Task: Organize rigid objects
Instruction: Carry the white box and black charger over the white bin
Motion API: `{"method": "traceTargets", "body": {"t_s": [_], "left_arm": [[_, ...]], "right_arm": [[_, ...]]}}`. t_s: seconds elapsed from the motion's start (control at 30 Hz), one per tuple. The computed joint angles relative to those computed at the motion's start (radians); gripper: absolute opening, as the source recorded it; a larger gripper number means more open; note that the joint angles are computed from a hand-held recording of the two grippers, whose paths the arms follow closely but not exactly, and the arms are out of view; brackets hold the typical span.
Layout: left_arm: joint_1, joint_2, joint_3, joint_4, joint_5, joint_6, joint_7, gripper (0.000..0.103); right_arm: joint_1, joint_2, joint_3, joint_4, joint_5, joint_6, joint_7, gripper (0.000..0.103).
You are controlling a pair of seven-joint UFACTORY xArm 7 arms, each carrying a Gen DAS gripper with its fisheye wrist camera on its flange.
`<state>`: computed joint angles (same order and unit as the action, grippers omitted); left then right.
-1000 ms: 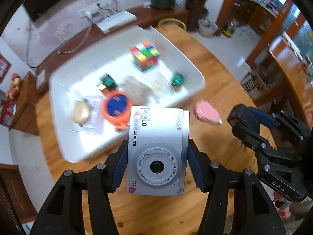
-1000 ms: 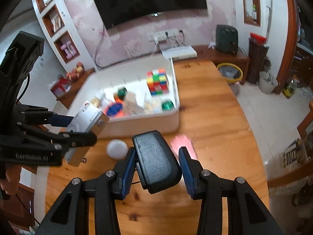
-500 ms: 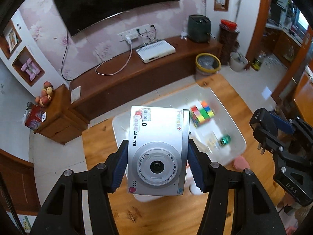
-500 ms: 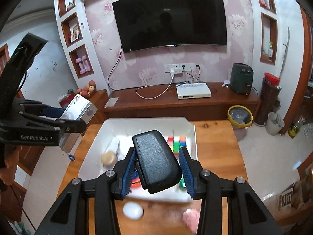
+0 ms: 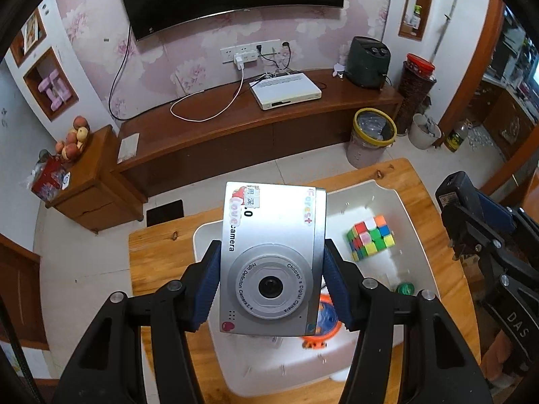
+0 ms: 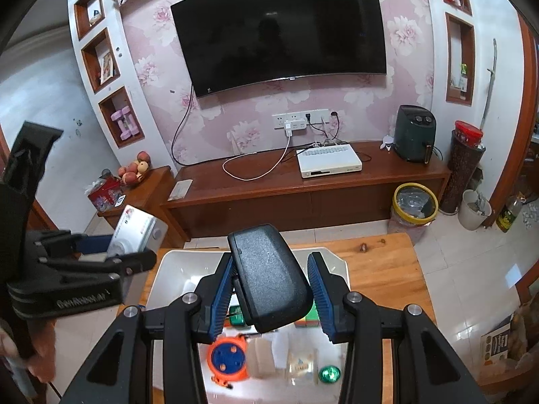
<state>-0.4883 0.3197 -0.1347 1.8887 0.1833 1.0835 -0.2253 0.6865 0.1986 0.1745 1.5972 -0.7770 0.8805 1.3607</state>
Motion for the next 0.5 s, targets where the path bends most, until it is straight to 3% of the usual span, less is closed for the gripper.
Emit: {"method": "traceTargets", "body": {"t_s": [0.3, 0.5], "left_arm": [[-0.012, 0.071, 0.016, 0.009, 0.021, -0.011, -0.029, 0.061], [-0.016, 0.137, 0.027, 0.029, 0.019, -0.013, -0.041, 0.061]], "right_arm": [[0.003, 0.096, -0.034, 0.066, 0.065, -0.012, -0.024, 0.044], [-0.011, 0.162, -0.052, 0.097, 0.166, -0.049, -0.072, 0.044]]}}
